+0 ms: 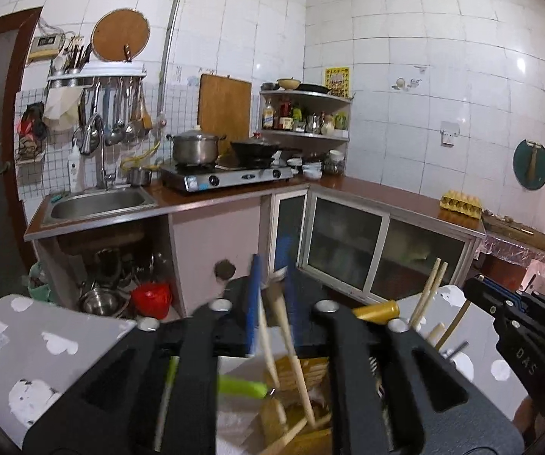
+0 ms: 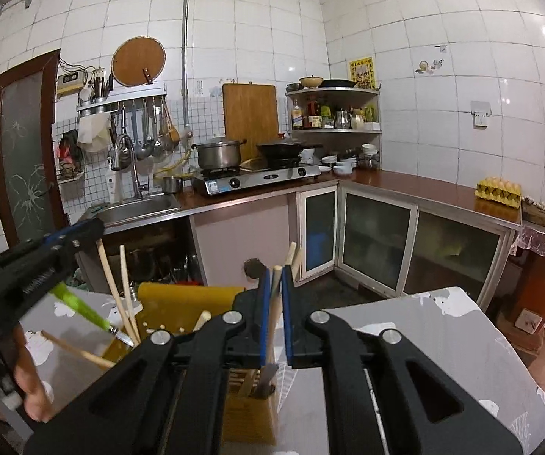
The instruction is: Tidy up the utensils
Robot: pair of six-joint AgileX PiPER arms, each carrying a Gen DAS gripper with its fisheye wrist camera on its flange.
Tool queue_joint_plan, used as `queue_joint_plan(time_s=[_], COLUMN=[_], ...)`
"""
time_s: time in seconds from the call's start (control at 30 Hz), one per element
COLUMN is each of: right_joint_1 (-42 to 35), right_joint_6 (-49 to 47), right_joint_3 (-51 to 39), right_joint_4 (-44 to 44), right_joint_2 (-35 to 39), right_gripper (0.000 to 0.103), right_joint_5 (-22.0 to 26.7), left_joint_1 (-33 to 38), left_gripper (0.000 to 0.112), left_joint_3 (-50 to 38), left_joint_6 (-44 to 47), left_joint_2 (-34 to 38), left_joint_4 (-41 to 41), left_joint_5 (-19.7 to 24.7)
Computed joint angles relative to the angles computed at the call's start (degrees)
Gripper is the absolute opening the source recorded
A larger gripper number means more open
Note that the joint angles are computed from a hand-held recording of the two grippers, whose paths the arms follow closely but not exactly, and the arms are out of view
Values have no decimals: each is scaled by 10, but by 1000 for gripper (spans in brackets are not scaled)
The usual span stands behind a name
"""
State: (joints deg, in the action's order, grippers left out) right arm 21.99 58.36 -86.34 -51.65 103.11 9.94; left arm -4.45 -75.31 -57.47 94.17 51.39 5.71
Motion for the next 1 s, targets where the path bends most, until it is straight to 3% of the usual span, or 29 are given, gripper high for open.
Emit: queue_joint_plan(time_s=[0.03,0.07,0.1,0.13,0.23,0.3,0.33,0.37,0.53,0.63,0.7,0.77,0.9,1.0], right_joint_1=[2,3,4,6,20,27,33,36,62,104,140,181,285,353], right_joint_6=[2,27,75,128,155,148,165,177,282,373,400,430,509,560], right_joint_3=[5,20,40,64,101,144,170,187,312,395,433,468,541,583], right_joint_4=[-1,-25,-72,-129,-174,-167,-182,-193,-280,-347,-361,-373,-412,-430], right_joint_2=[-7,-24,-43,-67,-116,-163,-187,-204,-310,-376,-406,-432,-457,-445], right_gripper=[19,45,58,64,65,75,81,86,97,99,99,99,99,99], right_joint_5=[7,11,8,7,28,39,44,48,69,103,136,176,283,343], left_joint_1=[5,11,14,18,21,20,18,15,3,-37,-97,-188,-345,-517], left_gripper=[49,57,62,63,71,85,95,99,98,98,98,98,98,98], left_joint_3=[14,31,42,64,108,153,178,197,295,364,411,447,515,565], left_joint_6=[50,76,98,142,286,280,243,217,282,143,29,-86,-234,-347], left_joint_2=[-19,-41,-57,-88,-158,-217,-249,-273,-405,-474,-523,-552,-611,-653], left_joint_4=[-54,-86,-111,-154,-283,-268,-228,-200,-263,-140,-25,73,151,188], left_joint_5=[0,-2,-3,3,31,41,46,50,94,122,176,258,398,556])
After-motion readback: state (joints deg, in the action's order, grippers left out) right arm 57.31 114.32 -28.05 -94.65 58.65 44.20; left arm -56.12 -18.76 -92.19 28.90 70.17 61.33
